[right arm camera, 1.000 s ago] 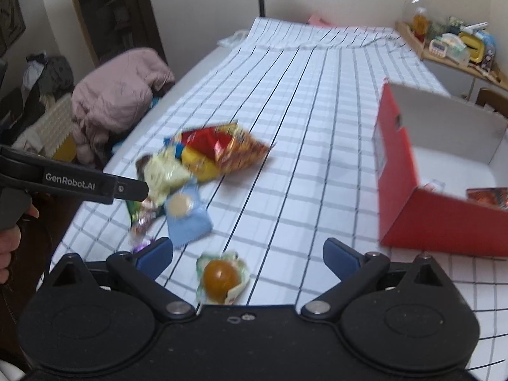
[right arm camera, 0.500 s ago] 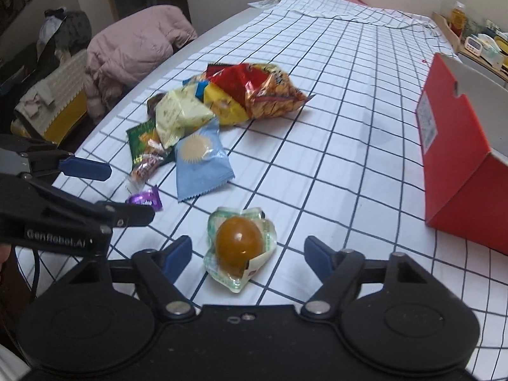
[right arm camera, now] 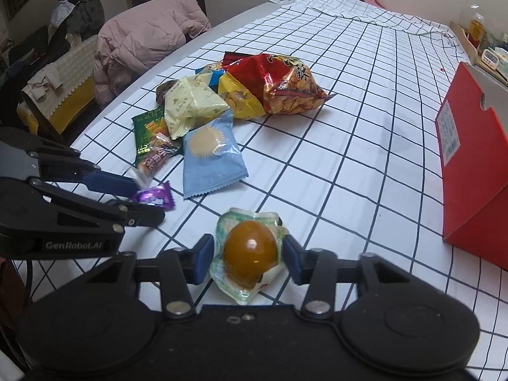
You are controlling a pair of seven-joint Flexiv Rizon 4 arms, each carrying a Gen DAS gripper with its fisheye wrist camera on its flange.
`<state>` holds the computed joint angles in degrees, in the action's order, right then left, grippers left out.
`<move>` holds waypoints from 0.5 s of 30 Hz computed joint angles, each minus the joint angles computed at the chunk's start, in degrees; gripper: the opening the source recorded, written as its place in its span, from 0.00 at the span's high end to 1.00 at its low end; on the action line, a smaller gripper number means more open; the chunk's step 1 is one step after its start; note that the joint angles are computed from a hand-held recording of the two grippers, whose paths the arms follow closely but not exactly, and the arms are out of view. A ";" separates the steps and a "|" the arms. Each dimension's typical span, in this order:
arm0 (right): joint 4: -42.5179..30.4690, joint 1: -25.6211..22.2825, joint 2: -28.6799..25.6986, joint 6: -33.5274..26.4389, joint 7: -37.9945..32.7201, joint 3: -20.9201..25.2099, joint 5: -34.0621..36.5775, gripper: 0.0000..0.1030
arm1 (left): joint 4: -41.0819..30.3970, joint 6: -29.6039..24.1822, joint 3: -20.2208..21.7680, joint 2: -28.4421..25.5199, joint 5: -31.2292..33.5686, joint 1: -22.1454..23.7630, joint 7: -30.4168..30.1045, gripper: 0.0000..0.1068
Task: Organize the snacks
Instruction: 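Grasp the purple candy with left tool while right tool grasps the wrapped orange egg, then carry candy and egg into the red shoebox and open both tools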
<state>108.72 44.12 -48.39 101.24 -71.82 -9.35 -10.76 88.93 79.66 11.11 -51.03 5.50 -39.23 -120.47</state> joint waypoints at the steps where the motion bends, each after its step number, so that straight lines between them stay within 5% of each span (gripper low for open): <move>1: 0.21 0.36 -0.01 0.33 -0.10 -0.40 0.09 0.61 | -0.12 -0.24 0.13 -0.02 -0.03 -0.13 -0.13 0.75; 15: 4.71 1.10 3.65 2.09 -0.11 -1.50 3.12 0.62 | -0.75 -0.49 -1.80 1.15 -0.39 0.40 -0.28 0.81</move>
<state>113.43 45.21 -44.74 103.33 -71.92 -10.85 -7.64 88.18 79.17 9.31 -49.88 5.12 -38.83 -120.75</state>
